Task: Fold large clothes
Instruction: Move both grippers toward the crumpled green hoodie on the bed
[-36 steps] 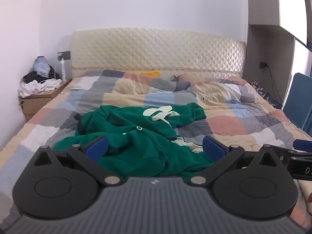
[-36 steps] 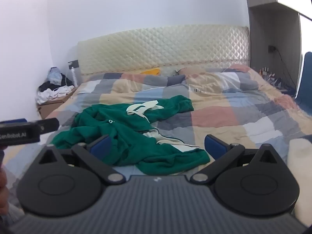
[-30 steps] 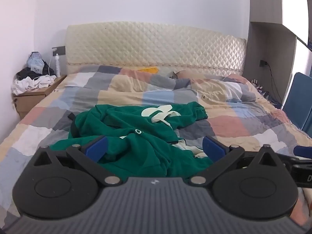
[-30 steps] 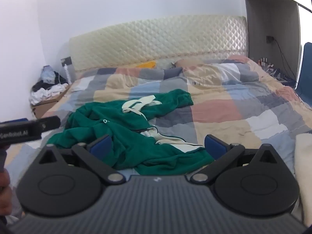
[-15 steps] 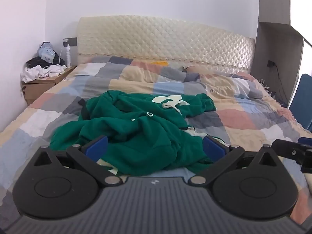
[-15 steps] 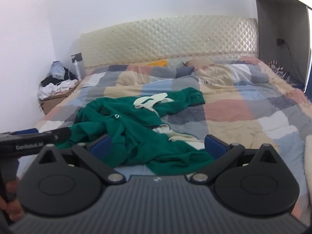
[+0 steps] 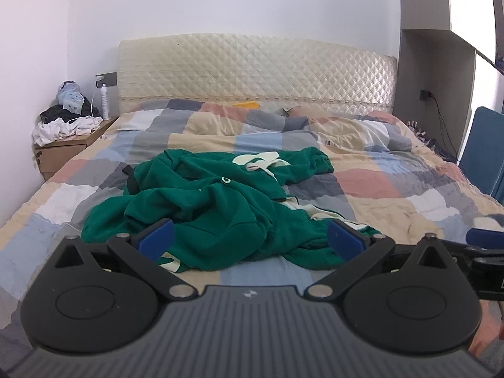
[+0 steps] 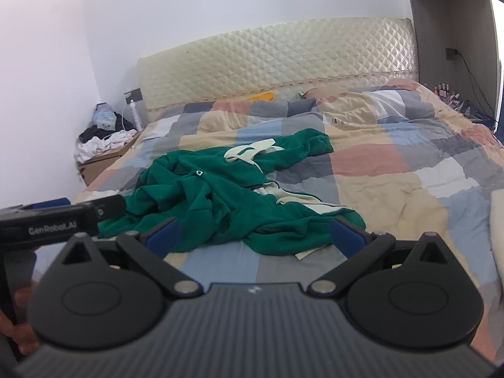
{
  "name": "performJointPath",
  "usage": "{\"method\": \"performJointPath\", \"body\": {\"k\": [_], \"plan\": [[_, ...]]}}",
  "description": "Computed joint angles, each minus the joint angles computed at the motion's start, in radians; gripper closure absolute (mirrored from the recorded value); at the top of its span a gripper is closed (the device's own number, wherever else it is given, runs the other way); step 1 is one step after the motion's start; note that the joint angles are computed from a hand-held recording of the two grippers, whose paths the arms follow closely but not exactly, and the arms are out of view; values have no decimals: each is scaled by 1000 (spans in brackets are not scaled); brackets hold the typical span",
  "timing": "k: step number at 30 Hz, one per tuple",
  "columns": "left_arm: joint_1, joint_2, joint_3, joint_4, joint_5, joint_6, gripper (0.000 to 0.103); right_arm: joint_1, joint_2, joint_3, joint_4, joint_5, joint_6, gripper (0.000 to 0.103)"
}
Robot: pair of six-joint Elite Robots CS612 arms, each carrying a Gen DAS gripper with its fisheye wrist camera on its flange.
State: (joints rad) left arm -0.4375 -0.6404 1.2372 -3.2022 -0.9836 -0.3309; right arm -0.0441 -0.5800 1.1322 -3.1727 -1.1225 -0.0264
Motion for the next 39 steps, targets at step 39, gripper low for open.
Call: {"method": "performJointPath", "body": {"k": [39], "plan": [[21,-28,42,15,-57,-18,0,-10,-23,44,-10,12,49,0]]}}
